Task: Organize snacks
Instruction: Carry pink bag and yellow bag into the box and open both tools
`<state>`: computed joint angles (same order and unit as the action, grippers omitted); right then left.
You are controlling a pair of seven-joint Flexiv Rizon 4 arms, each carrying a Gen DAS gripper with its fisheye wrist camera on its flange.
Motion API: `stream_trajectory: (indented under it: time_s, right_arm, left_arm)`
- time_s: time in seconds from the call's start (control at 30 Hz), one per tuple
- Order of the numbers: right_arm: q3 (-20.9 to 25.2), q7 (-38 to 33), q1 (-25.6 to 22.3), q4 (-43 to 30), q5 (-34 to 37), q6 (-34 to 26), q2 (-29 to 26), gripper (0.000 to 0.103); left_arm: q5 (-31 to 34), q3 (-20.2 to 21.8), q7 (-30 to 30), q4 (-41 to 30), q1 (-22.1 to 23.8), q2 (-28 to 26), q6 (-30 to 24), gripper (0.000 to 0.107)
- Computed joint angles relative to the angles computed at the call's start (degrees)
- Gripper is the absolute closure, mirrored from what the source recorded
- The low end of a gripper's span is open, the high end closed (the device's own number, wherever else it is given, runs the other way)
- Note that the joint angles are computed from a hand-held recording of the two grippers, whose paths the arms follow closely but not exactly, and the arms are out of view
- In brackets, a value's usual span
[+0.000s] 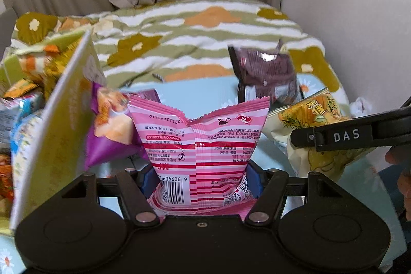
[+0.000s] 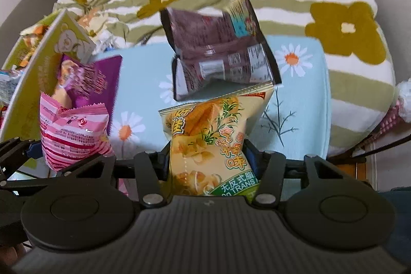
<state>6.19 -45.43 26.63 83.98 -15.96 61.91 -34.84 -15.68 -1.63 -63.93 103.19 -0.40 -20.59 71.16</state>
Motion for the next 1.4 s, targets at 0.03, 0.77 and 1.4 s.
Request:
stream_trajectory:
  time_s: [0.03,0.77,1.4]
  right_arm:
    - [-0.68,0.61,0.59,0.50,-0.78,0.55,0.53,0.036]
    - [-5.42,12.29,11.78,-14.69,-13.78,6.97,-3.08,0.036]
    - [-9.19,15.22,22.17,-61.01,-7.88,-20.10,-27.83,0.036]
  left_arm:
    - [-0.72,-0.46,0.61,0.63,0.45,0.75,0.64,0.036]
    - [-21.03,0.65,19.70,3.89,10.26,9.86,9.46,0.036]
    - [-31.75,-0.76,35.02,-8.14,22.35,0.69,-7.86,0.005]
